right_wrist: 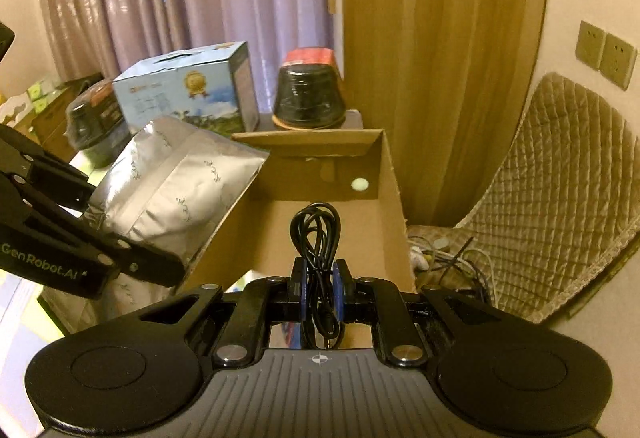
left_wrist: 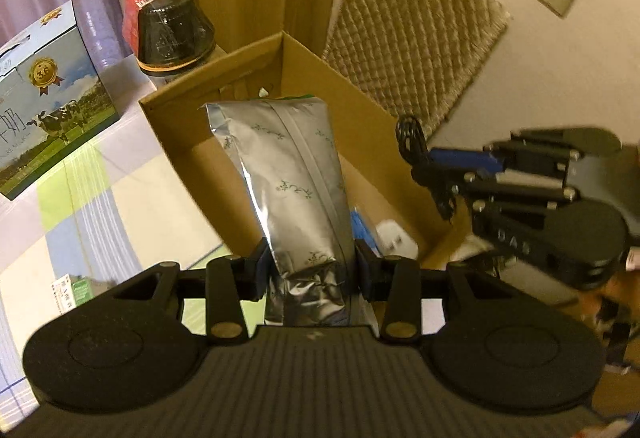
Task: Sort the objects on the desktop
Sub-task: 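Lower the foil bag and cable into the cardboard box and open both tools, then withdraw both tools from the cardboard box back over the table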
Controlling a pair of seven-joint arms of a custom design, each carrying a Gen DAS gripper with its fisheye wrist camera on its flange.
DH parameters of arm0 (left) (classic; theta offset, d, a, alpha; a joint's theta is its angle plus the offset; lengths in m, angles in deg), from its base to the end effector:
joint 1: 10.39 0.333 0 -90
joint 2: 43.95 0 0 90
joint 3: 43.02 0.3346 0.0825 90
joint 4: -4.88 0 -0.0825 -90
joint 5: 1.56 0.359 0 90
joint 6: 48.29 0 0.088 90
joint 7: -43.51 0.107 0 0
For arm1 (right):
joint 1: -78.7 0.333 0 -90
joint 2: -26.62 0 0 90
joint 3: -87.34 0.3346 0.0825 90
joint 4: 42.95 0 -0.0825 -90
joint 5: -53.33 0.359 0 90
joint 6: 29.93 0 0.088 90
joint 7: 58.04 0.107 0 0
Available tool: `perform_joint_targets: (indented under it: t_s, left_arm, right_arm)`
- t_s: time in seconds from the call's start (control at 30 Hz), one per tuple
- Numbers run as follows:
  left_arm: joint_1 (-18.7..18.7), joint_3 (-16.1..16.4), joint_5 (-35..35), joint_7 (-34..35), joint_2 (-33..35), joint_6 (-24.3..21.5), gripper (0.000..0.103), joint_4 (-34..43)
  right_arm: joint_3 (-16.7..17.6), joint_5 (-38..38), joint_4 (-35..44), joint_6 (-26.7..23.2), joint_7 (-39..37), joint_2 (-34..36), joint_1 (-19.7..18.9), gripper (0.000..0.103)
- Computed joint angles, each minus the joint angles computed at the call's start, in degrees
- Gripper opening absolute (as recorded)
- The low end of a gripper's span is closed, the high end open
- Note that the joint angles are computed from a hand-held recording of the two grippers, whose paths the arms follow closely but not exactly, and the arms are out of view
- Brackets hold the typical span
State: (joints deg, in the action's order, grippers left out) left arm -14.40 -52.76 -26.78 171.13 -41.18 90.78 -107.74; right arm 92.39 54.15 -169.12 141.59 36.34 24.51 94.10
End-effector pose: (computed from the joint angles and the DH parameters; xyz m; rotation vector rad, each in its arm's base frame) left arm 0.5652 -0.1382 0.5219 -1.3267 2.5765 -0.7763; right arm 0.5175 0.1925 0.5301 -1.8951 1.4439 -0.5589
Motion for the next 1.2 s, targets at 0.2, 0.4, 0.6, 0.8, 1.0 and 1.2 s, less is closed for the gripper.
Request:
perform_joint_targets:
  t_s: [0.2,0.4,0.6,0.8,1.0,1.2]
  left_arm:
    - [0.0,-1.1,0.7,-6.8,5.6,1.0,0.037,5.3]
    - [1.1,-2.6,1.0,-10.4,8.9,2.9,0.037,7.2]
    - [1.7,-3.7,1.9,-12.4,10.2,6.9,0.045,6.8]
    - [3.2,-4.3,1.1,-10.3,8.5,8.4,0.045,4.6]
    - [3.8,-3.7,-1.2,-7.5,6.3,9.3,0.045,2.3]
    - [3.7,-2.7,-3.0,-4.7,4.5,9.1,0.048,0.8]
  right_arm:
    - [-1.2,1.2,3.6,0.4,-0.7,4.1,0.1,0.01]
    - [-2.5,2.3,5.3,0.7,-0.7,6.6,0.8,0.01]
    - [-3.2,2.1,5.4,0.5,-0.6,7.1,1.2,0.01]
    - [-3.2,2.5,5.3,-0.1,-0.6,7.3,1.3,0.01]
    - [-2.8,3.5,6.0,0.2,-0.8,8.0,1.7,0.01]
    - [-3.6,5.7,7.0,3.1,0.1,8.9,2.9,0.026]
